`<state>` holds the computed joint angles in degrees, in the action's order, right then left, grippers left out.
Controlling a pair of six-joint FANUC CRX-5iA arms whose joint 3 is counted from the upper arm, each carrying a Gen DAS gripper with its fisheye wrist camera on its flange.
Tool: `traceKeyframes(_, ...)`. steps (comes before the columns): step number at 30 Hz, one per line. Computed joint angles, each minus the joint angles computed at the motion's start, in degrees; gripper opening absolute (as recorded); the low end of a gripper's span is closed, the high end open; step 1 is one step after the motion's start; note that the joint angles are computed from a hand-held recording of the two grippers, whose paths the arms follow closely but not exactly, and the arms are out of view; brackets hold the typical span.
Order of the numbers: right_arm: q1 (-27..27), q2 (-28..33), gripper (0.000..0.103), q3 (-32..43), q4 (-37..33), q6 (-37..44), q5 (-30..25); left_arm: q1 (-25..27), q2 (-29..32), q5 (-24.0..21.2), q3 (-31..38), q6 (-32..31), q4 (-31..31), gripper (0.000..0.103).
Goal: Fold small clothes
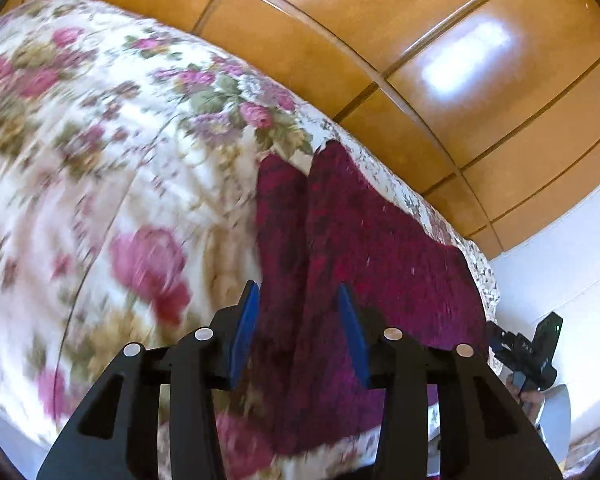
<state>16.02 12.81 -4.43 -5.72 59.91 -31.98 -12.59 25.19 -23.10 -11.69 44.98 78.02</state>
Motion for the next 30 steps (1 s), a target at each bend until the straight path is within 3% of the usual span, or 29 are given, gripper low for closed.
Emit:
traceKeyframes(4, -0.55, 4.42, 0.053, 4.91, 0.0, -0.09, -1.79, 1.19, 5.25, -4.23, 7.78, 5.44, -6.19, 0.04)
traceKeyframes(5, -0.83, 5.37, 0.047, 6.31, -1.4, 1.76, -2.49, 1.53, 6.46, -5.19, 9.82, 7.95, -9.01, 0.038)
traceKeyframes(6, -0.77, 5.68, 0.034, 6.74, -1.53, 2.53, -2.79, 1.67, 7.42, -5.77, 11.53, 9.49, -11.17, 0.024)
traceKeyframes(7, -0.13, 5.6, 0.029, 6.18, 0.73, 1.27, -2.37, 1.58, 7.94, -6.17, 12.62, 9.73, -12.2, 0.017)
traceKeyframes(9, 1.05, 5.27, 0.019, 5.05, 5.56, -1.12, -1.17, 1.22, 8.13, -4.49, 13.91, 10.87, -14.52, 0.013)
traceKeyframes(12, 1.97, 3.88, 0.015, 1.75, 13.58, -8.27, 2.4, 0.64, 8.03, -1.91, 14.79, 10.25, -14.2, 0.013)
traceKeyframes(15, 2.46, 5.92, 0.015, 2.04, 17.69, -11.73, 1.51, 1.67, 9.47, -3.24, 19.54, 22.44, -28.97, 0.013)
traceKeyframes(17, 2.6, 7.48, 0.016, 2.21, 18.35, -12.92, 1.15, 1.87, 10.72, -5.24, 22.53, 30.46, -38.59, 0.013)
traceKeyframes(20, 2.47, 7.13, 0.024, 0.46, 19.87, -15.98, 3.2, 1.7, 9.77, -4.54, 21.98, 33.63, -41.77, 0.014)
traceKeyframes(21, 2.48, 7.1, 0.032, 0.35, 20.58, -16.67, 3.2, 1.7, 9.59, -4.81, 22.71, 35.87, -44.08, 0.015)
traceKeyframes(22, 2.73, 6.83, 0.05, -0.65, 24.28, -20.3, 3.0, 1.56, 8.98, -4.8, 23.64, 39.86, -48.25, 0.017)
traceKeyframes(23, 2.97, 6.59, 0.056, -1.63, 28.06, -23.7, 2.99, 1.23, 8.49, -4.85, 24.96, 43.28, -52.75, 0.019)
traceKeyframes(26, 3.58, 4.38, 0.058, -5.83, 39.79, -33.56, 4.8, -0.13, 8.34, -6.47, 30.33, 53.56, -66.61, 0.019)
traceKeyframes(29, 4.64, 3.02, 0.061, -8.17, 49.43, -39.95, 5.86, -1.46, 8.84, -8.09, 34.14, 57.32, -72.9, 0.019)
traceKeyframes(30, 5.14, 2.9, 0.063, -8.2, 50.97, -40.15, 6.28, -2.06, 9.42, -9.13, 35.94, 58.48, -75.12, 0.027)
